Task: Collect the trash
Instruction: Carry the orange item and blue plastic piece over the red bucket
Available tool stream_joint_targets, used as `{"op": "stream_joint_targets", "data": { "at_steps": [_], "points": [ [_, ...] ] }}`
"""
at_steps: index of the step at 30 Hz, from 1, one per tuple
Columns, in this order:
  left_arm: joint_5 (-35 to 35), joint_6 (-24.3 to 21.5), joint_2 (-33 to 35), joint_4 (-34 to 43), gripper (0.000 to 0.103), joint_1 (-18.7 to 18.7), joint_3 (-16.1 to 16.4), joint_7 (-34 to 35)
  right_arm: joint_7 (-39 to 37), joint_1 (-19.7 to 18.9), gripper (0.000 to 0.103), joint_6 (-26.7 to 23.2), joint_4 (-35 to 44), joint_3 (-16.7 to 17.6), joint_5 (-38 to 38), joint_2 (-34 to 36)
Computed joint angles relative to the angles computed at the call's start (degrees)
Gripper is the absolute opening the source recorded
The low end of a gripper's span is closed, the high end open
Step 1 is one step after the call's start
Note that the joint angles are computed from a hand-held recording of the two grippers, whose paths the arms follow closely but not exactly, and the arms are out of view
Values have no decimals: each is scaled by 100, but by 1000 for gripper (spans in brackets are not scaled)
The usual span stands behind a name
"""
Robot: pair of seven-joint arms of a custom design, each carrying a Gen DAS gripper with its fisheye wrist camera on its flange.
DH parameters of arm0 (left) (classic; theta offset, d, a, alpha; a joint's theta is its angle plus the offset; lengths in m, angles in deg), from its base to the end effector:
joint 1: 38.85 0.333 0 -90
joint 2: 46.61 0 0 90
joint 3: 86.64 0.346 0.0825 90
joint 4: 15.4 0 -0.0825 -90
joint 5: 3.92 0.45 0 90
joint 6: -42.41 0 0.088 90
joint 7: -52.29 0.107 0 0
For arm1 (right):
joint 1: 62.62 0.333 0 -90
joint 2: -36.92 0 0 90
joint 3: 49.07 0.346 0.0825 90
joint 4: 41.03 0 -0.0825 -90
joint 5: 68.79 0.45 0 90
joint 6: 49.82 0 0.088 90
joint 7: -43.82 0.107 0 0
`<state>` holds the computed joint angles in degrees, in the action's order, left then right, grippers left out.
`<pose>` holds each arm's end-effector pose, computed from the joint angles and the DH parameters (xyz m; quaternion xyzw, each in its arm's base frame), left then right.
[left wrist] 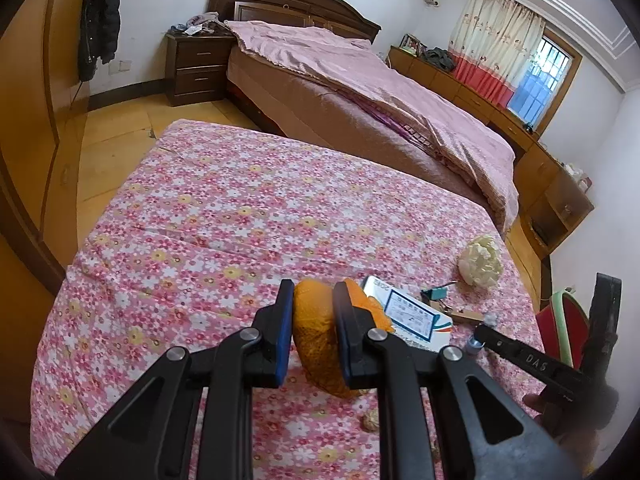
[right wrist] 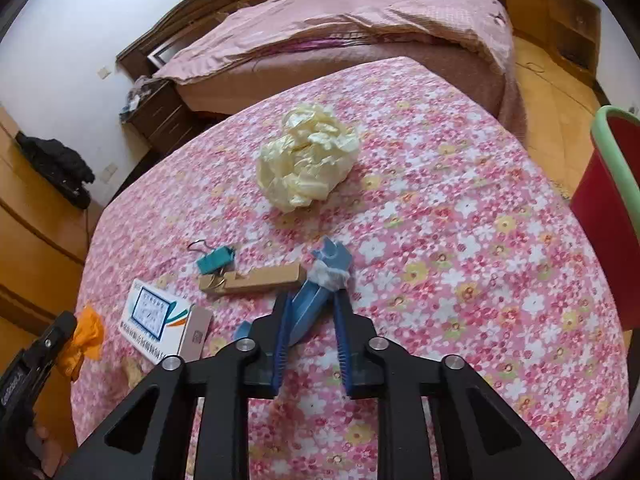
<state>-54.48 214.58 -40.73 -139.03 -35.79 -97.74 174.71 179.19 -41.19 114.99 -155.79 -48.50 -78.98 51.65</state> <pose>0.6392 -0.0315 0.4067 -0.6936 0.6047 -0.3587 0.1568 0.6460 0.2714 0.3871 -0.5832 0.7525 -0.1054 0.2872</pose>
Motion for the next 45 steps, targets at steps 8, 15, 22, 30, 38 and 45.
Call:
{"op": "stream_joint_targets", "data": {
  "at_steps": [8, 15, 22, 30, 38, 45],
  "points": [
    [-259, -83, -165, -75, 19, -119, -19, 282, -488, -155, 5, 615, -648, 182, 467, -376],
    [-341, -220, -360, -175, 19, -369, 65, 429, -276, -136, 5, 1129, -1347, 98, 395, -932],
    [-216, -330, -488, -193, 19, -683, 82, 414, 544, -332, 5, 1460, -1875, 46, -415, -1478],
    [139, -416, -456, -63, 19, -1038, -41, 284, 1474, -1312, 5, 1716, -2486, 572, -1271, -2170],
    [428, -607, -219, 347, 19, -1340, -310, 307, 1555, -2626, 5, 2012, -3308, 1370, -1042, -3117],
    [843, -796, 253, 926, 19, -1556, -604, 186, 1316, -3079, 5, 2046, -3807, 1371, -466, -3616]
  ]
}}
